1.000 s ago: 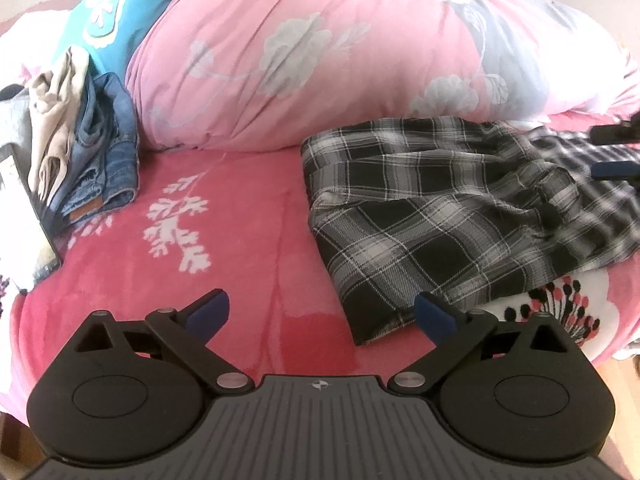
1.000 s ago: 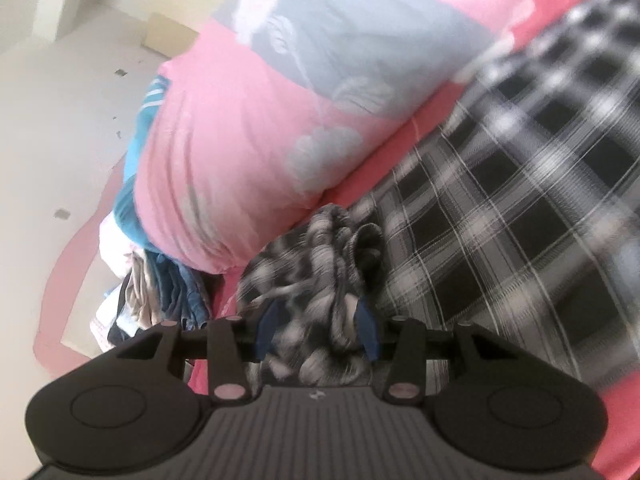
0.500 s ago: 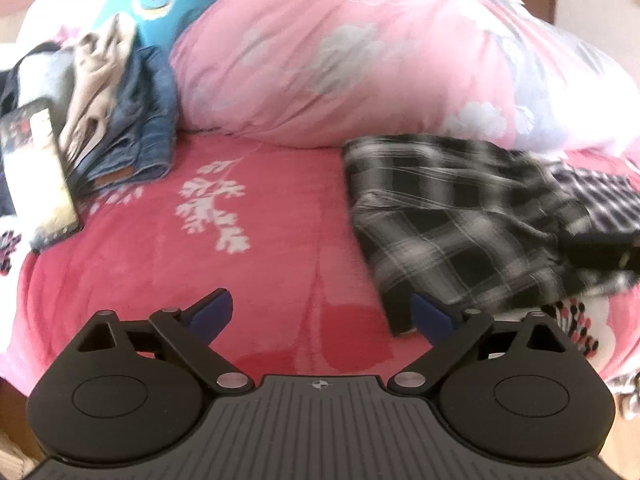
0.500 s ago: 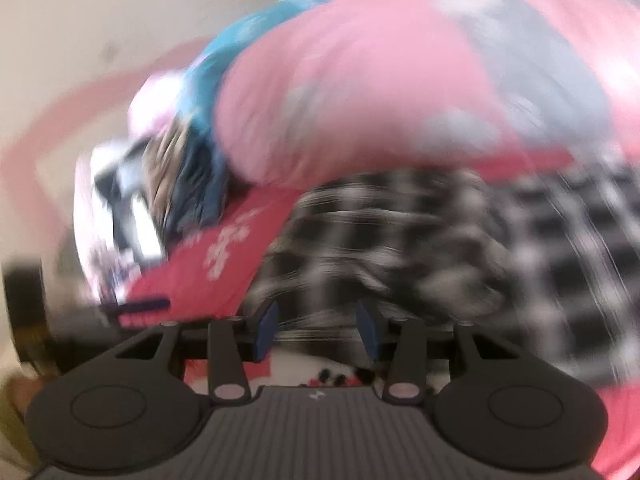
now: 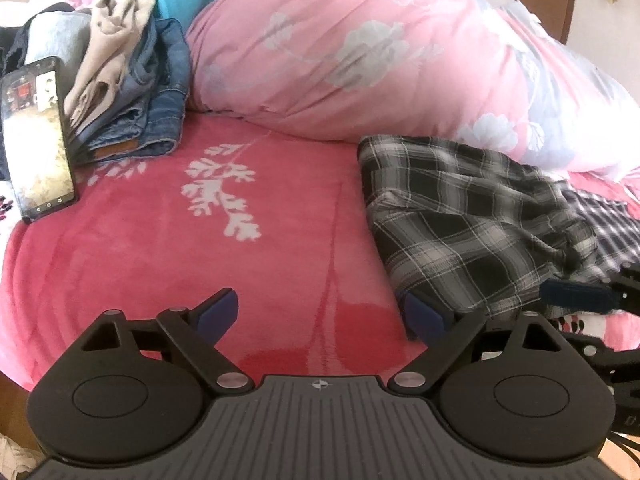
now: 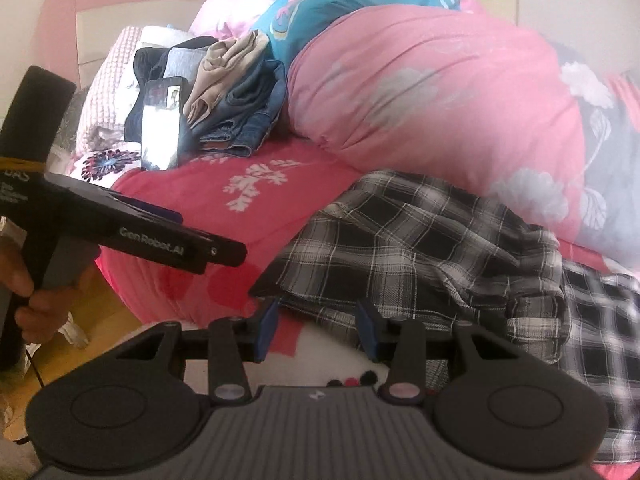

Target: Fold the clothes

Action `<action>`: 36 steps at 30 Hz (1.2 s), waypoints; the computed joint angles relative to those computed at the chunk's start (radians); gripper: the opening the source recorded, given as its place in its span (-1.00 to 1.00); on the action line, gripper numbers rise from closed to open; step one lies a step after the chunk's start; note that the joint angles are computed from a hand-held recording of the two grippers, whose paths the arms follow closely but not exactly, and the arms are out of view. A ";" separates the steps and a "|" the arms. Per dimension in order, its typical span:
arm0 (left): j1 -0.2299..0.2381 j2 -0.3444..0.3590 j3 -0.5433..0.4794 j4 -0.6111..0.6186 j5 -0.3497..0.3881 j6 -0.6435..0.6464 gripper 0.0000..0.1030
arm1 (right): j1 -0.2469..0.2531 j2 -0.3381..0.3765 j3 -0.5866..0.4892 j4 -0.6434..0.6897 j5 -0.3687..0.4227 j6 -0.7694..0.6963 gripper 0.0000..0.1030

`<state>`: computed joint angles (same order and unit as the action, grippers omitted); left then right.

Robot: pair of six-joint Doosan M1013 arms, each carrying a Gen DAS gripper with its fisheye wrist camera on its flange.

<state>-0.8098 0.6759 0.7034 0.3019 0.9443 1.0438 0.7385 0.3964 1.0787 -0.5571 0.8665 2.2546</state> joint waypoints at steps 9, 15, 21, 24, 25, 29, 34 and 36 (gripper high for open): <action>-0.012 0.019 -0.039 0.007 0.018 0.022 0.85 | -0.004 -0.019 0.032 -0.091 -0.014 0.096 -0.06; -0.019 0.044 -0.086 -0.002 0.044 0.061 0.93 | -0.017 -0.065 0.102 -0.165 -0.063 0.251 0.24; -0.024 0.087 -0.169 -0.025 0.086 0.098 0.94 | -0.037 -0.119 0.183 -0.259 -0.124 0.450 0.37; -0.027 0.116 -0.222 -0.024 0.116 0.114 0.94 | -0.049 -0.145 0.223 -0.307 -0.154 0.556 0.47; -0.028 0.127 -0.242 -0.023 0.128 0.118 0.94 | -0.053 -0.152 0.234 -0.322 -0.158 0.588 0.50; -0.031 0.158 -0.303 -0.023 0.157 0.133 0.94 | -0.080 -0.174 0.262 -0.312 -0.171 0.669 0.52; -0.033 0.190 -0.363 -0.022 0.175 0.150 0.95 | -0.128 -0.207 0.302 -0.255 -0.254 0.758 0.60; -0.034 0.207 -0.394 -0.025 0.188 0.160 0.95 | -0.150 -0.214 0.312 -0.205 -0.288 0.769 0.62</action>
